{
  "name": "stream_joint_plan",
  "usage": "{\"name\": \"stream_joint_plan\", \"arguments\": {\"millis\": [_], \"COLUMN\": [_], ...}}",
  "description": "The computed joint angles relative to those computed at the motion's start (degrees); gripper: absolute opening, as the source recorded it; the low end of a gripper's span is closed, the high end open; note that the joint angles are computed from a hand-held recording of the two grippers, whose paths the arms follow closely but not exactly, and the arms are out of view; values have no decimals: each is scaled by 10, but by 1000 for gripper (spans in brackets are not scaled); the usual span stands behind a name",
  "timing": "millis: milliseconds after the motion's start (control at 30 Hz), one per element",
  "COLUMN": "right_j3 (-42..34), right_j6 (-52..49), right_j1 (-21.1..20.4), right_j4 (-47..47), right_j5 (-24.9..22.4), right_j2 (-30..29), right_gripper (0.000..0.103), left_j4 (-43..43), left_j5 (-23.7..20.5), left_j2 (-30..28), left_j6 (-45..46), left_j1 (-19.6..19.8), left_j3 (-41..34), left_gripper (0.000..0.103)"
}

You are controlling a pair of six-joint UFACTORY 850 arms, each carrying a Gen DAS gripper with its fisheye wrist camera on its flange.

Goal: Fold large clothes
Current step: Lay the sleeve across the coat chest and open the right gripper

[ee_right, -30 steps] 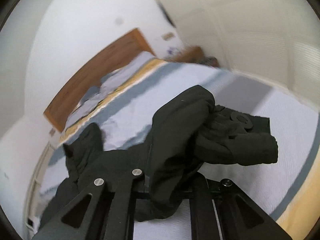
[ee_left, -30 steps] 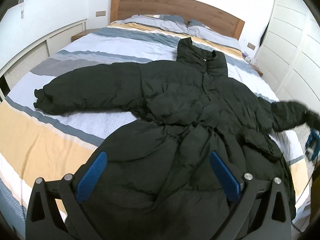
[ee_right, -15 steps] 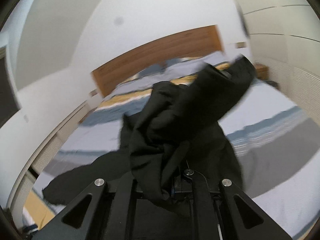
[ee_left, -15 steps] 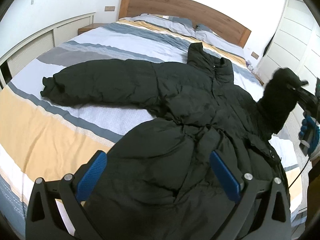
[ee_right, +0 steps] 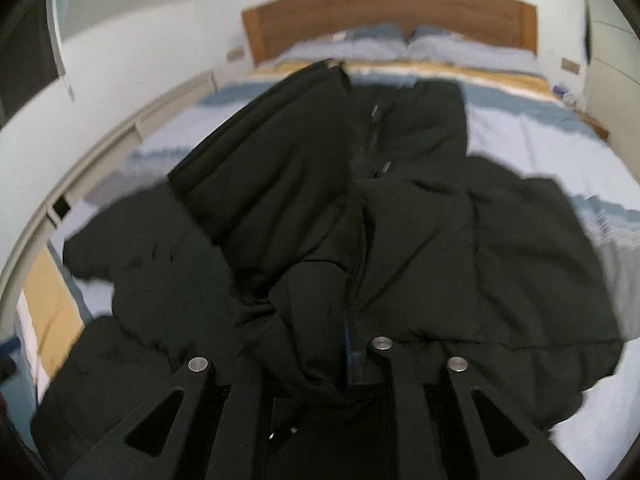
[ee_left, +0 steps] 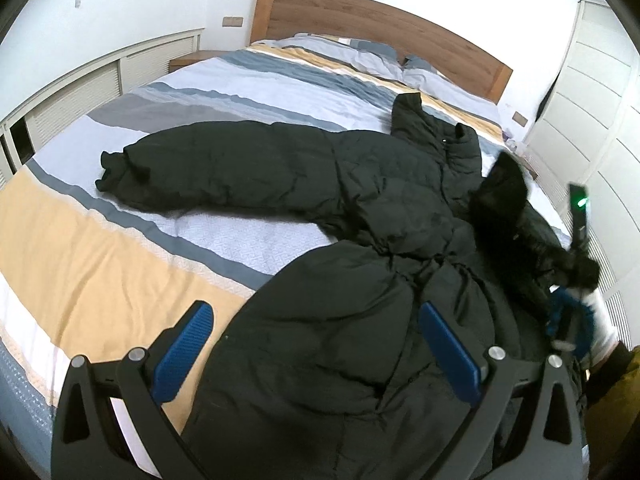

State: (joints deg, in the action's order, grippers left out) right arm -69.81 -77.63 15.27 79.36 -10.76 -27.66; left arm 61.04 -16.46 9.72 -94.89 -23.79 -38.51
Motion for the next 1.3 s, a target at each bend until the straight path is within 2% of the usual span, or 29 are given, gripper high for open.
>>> {"name": "stream_joint_plan", "arguments": {"millis": [100, 133, 200, 233, 267, 467, 600, 700, 800, 867, 1067, 1200, 1300], "right_j3": [7, 9, 14, 17, 23, 60, 74, 56, 18, -4, -55, -72, -73], "right_j6": [44, 49, 26, 11, -13, -86, -122, -90, -12, 23, 70, 121, 125], "right_j1": [9, 5, 1, -1, -4, -22, -53, -85, -108, -117, -131, -131, -133], "right_j4": [-53, -59, -35, -20, 2, 40, 53, 19, -54, -87, -114, -161, -170], "right_j5": [10, 5, -11, -22, -29, -71, -70, -59, -36, -30, -47, -44, -42], "right_j2": [-7, -6, -2, 1, 9, 62, 102, 110, 90, 73, -1, -48, -71], "right_gripper": [20, 26, 47, 68, 77, 77, 77, 77, 77, 77, 77, 77, 77], "left_j4": [-8, -23, -94, -115, -119, -132, -191, -229, -244, -293, -407, -402, -420], "left_j5": [5, 8, 19, 20, 18, 1, -17, -37, -63, -72, -93, -140, -138], "left_j2": [0, -1, -6, -8, -12, -61, -140, -211, -293, -350, -494, -562, -572], "left_j6": [9, 24, 94, 112, 113, 155, 262, 322, 361, 419, 520, 524, 541], "left_j1": [0, 0, 3, 2, -1, -35, -57, -66, -74, -77, -82, -82, -74], "left_j3": [-3, -5, -14, -19, -24, -89, -181, -268, -371, -442, -604, -661, -650], "left_gripper": [103, 103, 103, 103, 103, 103, 103, 103, 103, 103, 103, 103, 103]}}
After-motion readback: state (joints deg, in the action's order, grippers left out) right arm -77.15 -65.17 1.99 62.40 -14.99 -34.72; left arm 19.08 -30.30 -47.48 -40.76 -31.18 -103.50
